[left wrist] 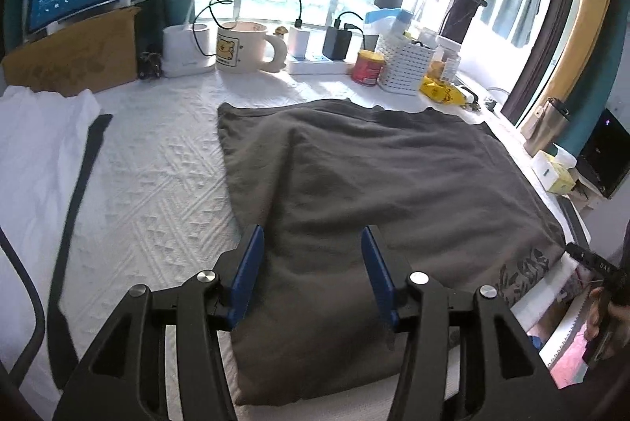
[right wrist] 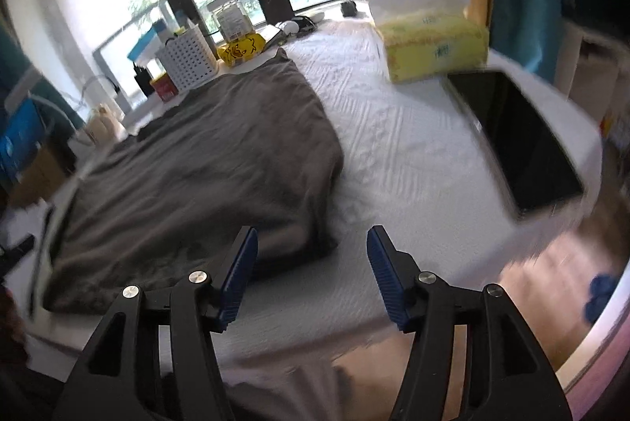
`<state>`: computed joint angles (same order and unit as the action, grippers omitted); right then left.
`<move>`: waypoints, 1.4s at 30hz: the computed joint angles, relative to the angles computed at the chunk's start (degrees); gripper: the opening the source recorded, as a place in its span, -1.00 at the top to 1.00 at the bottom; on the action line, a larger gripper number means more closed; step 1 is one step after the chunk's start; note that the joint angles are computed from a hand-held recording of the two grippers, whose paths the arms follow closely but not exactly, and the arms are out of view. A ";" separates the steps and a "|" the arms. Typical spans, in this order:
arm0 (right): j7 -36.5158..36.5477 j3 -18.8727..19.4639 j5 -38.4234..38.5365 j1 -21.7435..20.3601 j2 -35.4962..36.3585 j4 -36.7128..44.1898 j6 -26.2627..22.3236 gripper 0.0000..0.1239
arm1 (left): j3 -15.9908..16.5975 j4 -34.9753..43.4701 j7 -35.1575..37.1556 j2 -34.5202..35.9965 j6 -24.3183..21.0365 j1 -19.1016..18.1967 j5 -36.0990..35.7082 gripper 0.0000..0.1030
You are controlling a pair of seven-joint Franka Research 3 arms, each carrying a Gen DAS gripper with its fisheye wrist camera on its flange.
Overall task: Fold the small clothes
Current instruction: 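Open both grippers and release the shirt edge, then grasp the shirt's side edge with the right gripper and lift it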
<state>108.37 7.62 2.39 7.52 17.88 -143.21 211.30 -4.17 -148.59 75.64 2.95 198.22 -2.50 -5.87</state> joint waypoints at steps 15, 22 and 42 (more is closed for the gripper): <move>5.73 3.02 -2.60 -0.84 5.63 8.16 -1.98 -0.19 | -2.74 4.92 -25.29 4.41 -1.55 13.63 30.09 0.00; 2.87 0.30 4.67 3.78 11.17 18.16 -4.34 -0.27 | -8.17 10.66 -34.04 8.26 -2.50 23.19 44.70 0.00; -9.60 -28.40 15.61 31.65 24.50 43.41 -28.01 0.78 | -33.55 21.48 -27.50 22.33 -10.31 48.11 45.25 0.00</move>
